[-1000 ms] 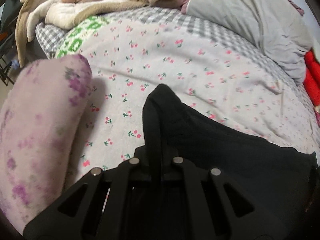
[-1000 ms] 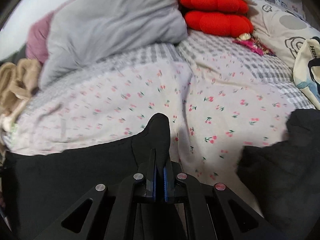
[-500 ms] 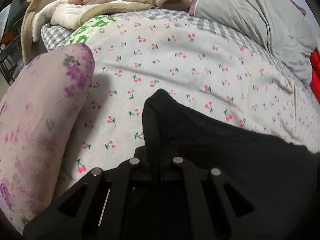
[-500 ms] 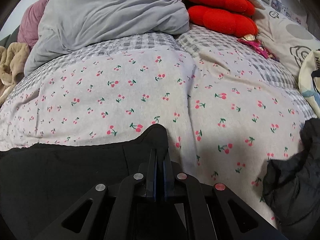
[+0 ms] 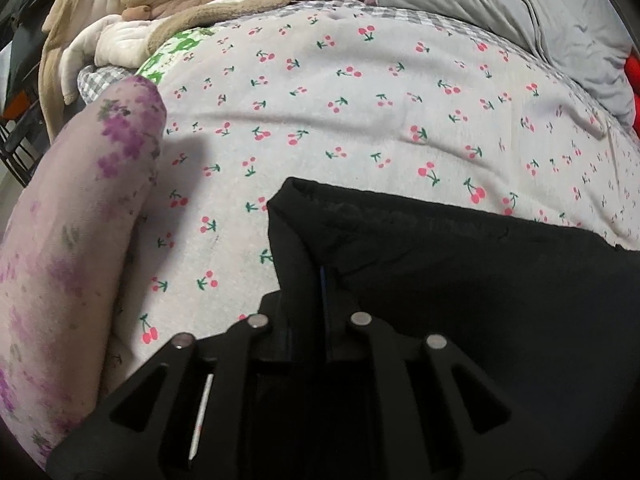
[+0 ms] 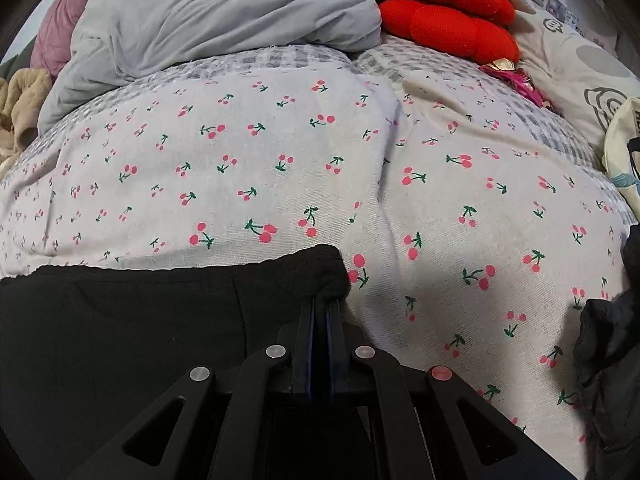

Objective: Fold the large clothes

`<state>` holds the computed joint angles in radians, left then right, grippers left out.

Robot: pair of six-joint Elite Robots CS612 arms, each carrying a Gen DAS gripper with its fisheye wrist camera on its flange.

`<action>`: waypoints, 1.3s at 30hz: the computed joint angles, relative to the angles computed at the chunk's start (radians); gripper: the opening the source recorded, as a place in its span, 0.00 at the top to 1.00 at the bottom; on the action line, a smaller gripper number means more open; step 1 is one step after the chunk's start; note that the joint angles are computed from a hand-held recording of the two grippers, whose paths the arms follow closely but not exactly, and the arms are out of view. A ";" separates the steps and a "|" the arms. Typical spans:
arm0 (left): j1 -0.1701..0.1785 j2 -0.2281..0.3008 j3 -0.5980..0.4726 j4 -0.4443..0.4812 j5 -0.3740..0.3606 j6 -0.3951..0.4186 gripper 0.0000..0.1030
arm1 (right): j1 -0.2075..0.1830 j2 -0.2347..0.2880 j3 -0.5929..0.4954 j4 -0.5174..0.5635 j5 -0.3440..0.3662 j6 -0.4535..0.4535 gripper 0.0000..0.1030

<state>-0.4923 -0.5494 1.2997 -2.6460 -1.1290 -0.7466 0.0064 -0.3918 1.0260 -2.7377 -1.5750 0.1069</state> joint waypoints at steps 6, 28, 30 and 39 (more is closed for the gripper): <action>-0.001 -0.100 0.122 -0.096 -0.061 0.025 0.46 | -0.033 -0.103 0.121 -0.028 0.132 0.045 0.43; -0.107 -0.308 0.657 -0.496 -0.141 -0.174 0.66 | -0.217 -0.329 0.938 -0.823 0.625 0.420 0.25; -0.104 -0.302 0.654 -0.495 -0.140 -0.203 0.74 | -0.213 -0.303 0.904 -0.789 0.677 0.451 0.44; -0.109 -0.310 0.661 -0.424 -0.097 -0.269 0.91 | -0.158 -0.363 0.869 -0.681 0.488 0.275 0.76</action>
